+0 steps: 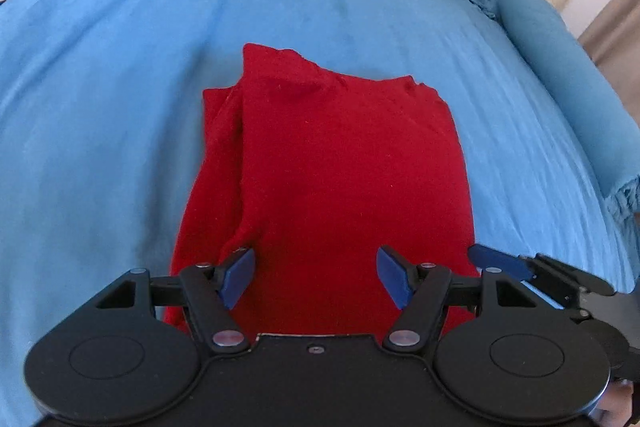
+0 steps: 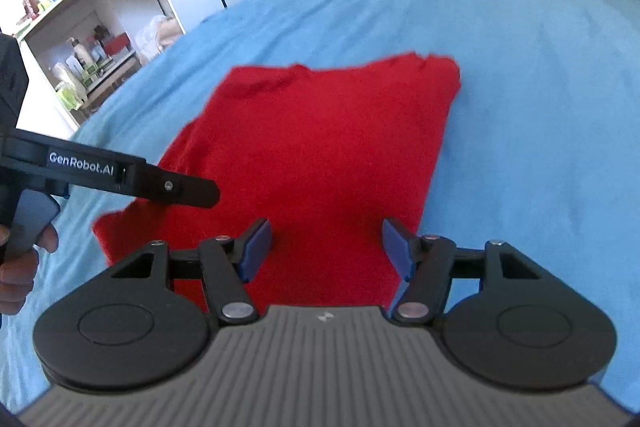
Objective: Fold small clothes
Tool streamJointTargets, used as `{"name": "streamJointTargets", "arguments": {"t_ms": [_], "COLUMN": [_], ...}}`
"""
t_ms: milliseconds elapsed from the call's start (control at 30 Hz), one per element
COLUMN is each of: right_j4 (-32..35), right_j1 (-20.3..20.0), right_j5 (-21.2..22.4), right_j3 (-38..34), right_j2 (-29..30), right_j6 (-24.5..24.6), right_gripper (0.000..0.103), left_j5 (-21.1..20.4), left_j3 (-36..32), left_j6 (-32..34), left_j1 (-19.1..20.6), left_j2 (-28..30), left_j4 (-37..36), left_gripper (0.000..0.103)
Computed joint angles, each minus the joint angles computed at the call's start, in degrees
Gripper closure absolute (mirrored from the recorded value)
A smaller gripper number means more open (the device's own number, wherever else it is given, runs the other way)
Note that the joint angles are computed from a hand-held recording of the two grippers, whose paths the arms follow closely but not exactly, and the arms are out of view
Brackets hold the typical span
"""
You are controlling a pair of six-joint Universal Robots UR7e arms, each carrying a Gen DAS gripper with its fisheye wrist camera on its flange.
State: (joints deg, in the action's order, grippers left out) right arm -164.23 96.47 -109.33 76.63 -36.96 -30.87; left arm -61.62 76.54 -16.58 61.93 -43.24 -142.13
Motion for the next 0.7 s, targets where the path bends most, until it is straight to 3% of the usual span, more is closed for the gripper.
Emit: {"name": "streamJointTargets", "arguments": {"t_ms": [100,200,233,267,367,467,700], "right_j4": [1.8,6.5,8.0,9.5,13.1,18.6,17.4], "right_j1": [-0.2,-0.1,-0.2,-0.2,-0.8,-2.3,-4.5], "right_j5": [0.8,2.5,2.8,2.4,2.5,4.7,9.5], "right_j3": [-0.5,-2.9,-3.8,-5.4,-9.5,-12.9,-12.0], "right_j2": [-0.1,-0.8,-1.0,-0.6,0.6,1.6,2.1], "right_j6": [-0.7,3.4,5.8,8.5,12.8,16.4,21.0], "right_gripper": [0.023,0.018,0.005,0.0,0.0,0.0,0.002], "left_j5": [-0.3,3.3,4.9,5.8,1.9,-2.7,-2.4], "left_j3": [0.4,0.1,-0.8,-2.1,-6.3,-7.6,-5.8], "left_j6": [0.0,1.9,2.7,2.7,0.0,-0.5,2.0], "left_j1": [-0.3,-0.8,-0.6,-0.2,2.6,4.3,4.2], "left_j2": [-1.0,-1.8,-1.5,-0.8,1.0,2.0,1.9], "left_j4": [-0.7,-1.9,-1.5,-0.5,3.8,4.8,2.5], "left_gripper": [0.031,0.025,0.009,0.001,0.003,0.014,0.026]}}
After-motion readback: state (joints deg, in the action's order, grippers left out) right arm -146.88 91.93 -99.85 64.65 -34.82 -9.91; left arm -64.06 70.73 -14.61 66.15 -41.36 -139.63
